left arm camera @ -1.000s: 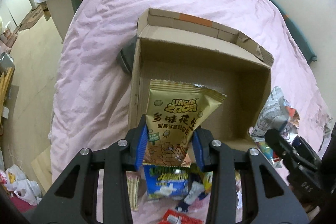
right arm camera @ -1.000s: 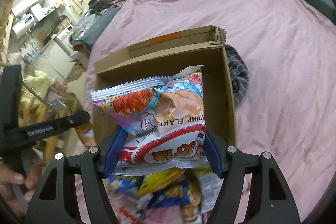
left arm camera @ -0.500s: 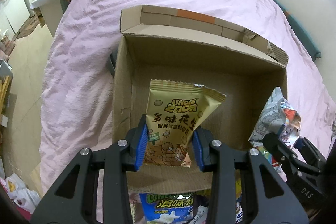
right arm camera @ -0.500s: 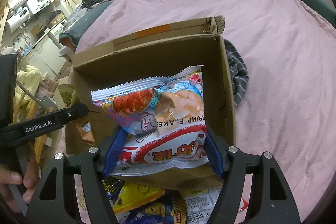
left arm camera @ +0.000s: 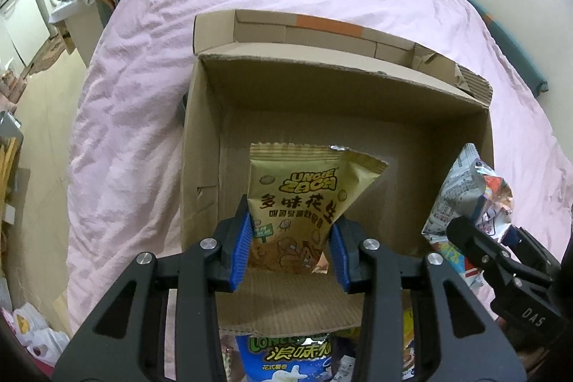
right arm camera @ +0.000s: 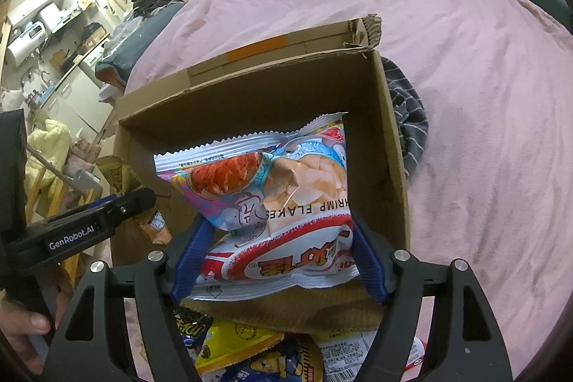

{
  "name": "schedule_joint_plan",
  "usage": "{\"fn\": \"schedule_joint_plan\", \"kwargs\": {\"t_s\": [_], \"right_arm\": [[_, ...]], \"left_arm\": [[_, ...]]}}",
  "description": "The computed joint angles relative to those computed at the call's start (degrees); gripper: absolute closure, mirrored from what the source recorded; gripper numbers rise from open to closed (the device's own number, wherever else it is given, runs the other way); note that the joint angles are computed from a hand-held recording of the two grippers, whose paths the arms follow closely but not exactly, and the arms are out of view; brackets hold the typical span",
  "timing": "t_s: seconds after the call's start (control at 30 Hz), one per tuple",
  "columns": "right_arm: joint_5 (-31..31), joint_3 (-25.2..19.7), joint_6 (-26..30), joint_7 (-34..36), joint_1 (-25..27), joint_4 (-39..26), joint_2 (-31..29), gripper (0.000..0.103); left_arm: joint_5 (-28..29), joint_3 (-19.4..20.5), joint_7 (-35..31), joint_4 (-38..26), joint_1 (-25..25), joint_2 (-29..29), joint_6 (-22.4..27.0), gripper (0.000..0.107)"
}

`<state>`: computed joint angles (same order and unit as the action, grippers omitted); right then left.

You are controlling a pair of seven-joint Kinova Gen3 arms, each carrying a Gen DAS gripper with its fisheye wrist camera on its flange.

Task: Organize snacks
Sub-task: 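Carry both bags into the box and open both grippers to release them, then withdraw both open grippers from the box back over the pile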

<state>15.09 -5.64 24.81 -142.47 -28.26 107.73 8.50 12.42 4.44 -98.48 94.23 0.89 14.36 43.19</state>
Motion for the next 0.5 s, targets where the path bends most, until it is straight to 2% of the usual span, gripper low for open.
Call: {"fn": "schedule_joint_plan", "kwargs": {"t_s": [0.13,0.2,0.27,0.5], "right_arm": [[-1.89,-0.22,-2.77,0.95,1.17,1.59,-0.9,0.015],[-2.19,-0.13,-3.89,0.91,1.37,2.17,-1.26,0.012],[-1.73,0.18,-4.35,0.36,1.26,2.35,-1.41,0.011],[-1.88,0.08,-4.4,0.43,1.5,2.26,-1.56,0.011]], "left_arm": [[0.14,0.27,-0.85,0.19,0.03,-0.29,-0.15,0.061],[0.07,0.16,-0.73,0.25,0.15,-0.43,-0.01,0.04],[0.49,0.18,-0.99,0.42,-0.05,-0.65,-0.05,0.031],[0.02,-0.07,-0.7,1.4,0.24,-1.68,-0.97,0.03]]}}
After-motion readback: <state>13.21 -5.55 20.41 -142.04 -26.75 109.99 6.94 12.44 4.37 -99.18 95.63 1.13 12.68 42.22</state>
